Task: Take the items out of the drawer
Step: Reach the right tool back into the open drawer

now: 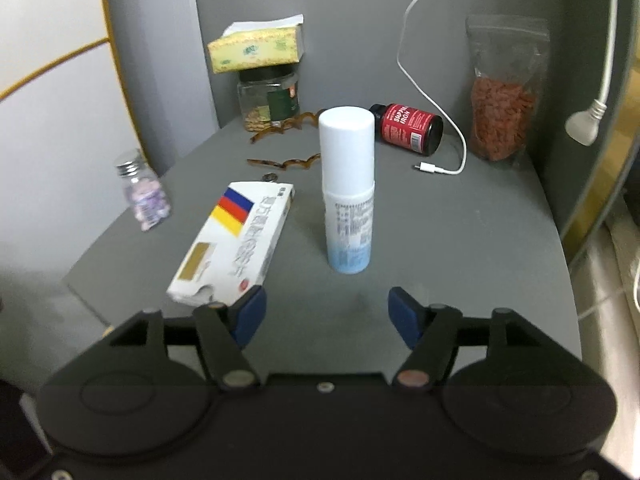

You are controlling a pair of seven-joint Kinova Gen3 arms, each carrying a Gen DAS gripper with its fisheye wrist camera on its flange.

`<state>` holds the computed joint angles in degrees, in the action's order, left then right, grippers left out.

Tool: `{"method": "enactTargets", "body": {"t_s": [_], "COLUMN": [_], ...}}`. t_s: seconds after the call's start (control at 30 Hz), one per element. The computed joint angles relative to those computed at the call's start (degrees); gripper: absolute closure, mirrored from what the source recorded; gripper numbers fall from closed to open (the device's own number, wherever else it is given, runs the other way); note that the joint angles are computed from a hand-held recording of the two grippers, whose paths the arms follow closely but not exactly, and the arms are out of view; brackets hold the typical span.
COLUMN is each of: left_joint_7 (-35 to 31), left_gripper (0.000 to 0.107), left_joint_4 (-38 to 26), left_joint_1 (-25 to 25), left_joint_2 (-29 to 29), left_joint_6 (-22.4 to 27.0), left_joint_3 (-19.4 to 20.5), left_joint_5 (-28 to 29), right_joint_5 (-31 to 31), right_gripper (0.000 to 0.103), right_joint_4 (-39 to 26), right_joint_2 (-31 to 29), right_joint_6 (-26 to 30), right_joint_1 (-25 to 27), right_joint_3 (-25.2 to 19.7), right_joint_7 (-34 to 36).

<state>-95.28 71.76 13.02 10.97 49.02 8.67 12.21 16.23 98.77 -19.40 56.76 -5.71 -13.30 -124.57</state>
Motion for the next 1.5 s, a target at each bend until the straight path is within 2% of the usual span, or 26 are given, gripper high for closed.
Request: {"method": "enactTargets", "body": {"t_s": [0.3, 0.7, 0.77, 0.83, 0.9, 0.97, 1.1, 1.17, 1.23, 1.33, 1.43, 1.5], "left_joint_7": [0.09, 0.37, 0.49, 0.65, 0.83, 1.18, 2.56, 2.98, 3.17, 3.40, 3.43, 2.96], "left_gripper": [0.006, 0.006, 0.006, 0.006, 0.006, 0.006, 0.006, 0.006, 0.006, 0.006, 0.006, 0.006], "left_joint_4": [0.02, -0.49, -0.38, -0.26, -0.19, -0.07, 0.02, 0.03, 0.09, 0.28, 0.28, 0.46], "left_joint_1": [0.06, 0.15, 0.09, 0.07, 0.03, -0.01, -0.27, -0.47, -0.61, -0.71, -1.18, -1.93], "left_joint_2": [-0.12, 0.27, 0.20, 0.12, 0.05, -0.06, -0.12, -0.11, -0.13, -0.23, -0.26, -0.41], "left_joint_6": [0.05, 0.16, 0.08, -0.02, -0.14, -0.40, -0.85, -0.99, -1.10, -1.34, -1.05, -1.10], "left_joint_3": [-0.04, -0.09, -0.11, -0.14, -0.18, -0.26, -0.44, -0.43, -0.38, -0.41, -0.50, -0.52], "left_joint_5": [-0.14, -0.29, -0.24, -0.23, -0.25, -0.27, 0.03, 0.37, 0.59, 0.57, 0.95, 2.01], "right_joint_5": [-5.30, -7.95, -7.69, -8.52, -11.31, -15.06, -24.22, -25.91, -25.02, -21.16, -18.67, -20.75], "right_gripper": [0.036, 0.036, 0.036, 0.036, 0.036, 0.036, 0.034, 0.030, 0.030, 0.031, 0.032, 0.031], "right_joint_4": [-0.40, -1.22, -1.42, -1.73, -1.53, -1.64, -2.49, -3.30, -4.91, -8.13, -11.49, -12.78], "right_joint_2": [-3.61, -3.69, -3.77, -3.84, -4.34, -4.22, -0.17, 3.99, 8.74, 16.70, 21.73, 22.79], "right_joint_6": [2.25, 3.12, 3.68, 4.21, 3.86, 4.21, 6.07, 6.70, 7.43, 7.85, 9.45, 11.02], "right_joint_1": [0.20, 0.63, 1.72, 5.02, 5.20, 1.13, -7.91, -9.72, -9.37, -12.33, -15.66, -13.59], "right_joint_3": [0.86, 1.44, 1.30, -0.01, 1.46, 5.64, 10.33, 8.61, 4.59, 1.49, 2.49, 1.84], "right_joint_7": [-0.58, 0.25, -1.05, -0.95, 0.90, 4.35, 11.04, 10.85, 8.71, 5.13, 4.10, 7.67]}}
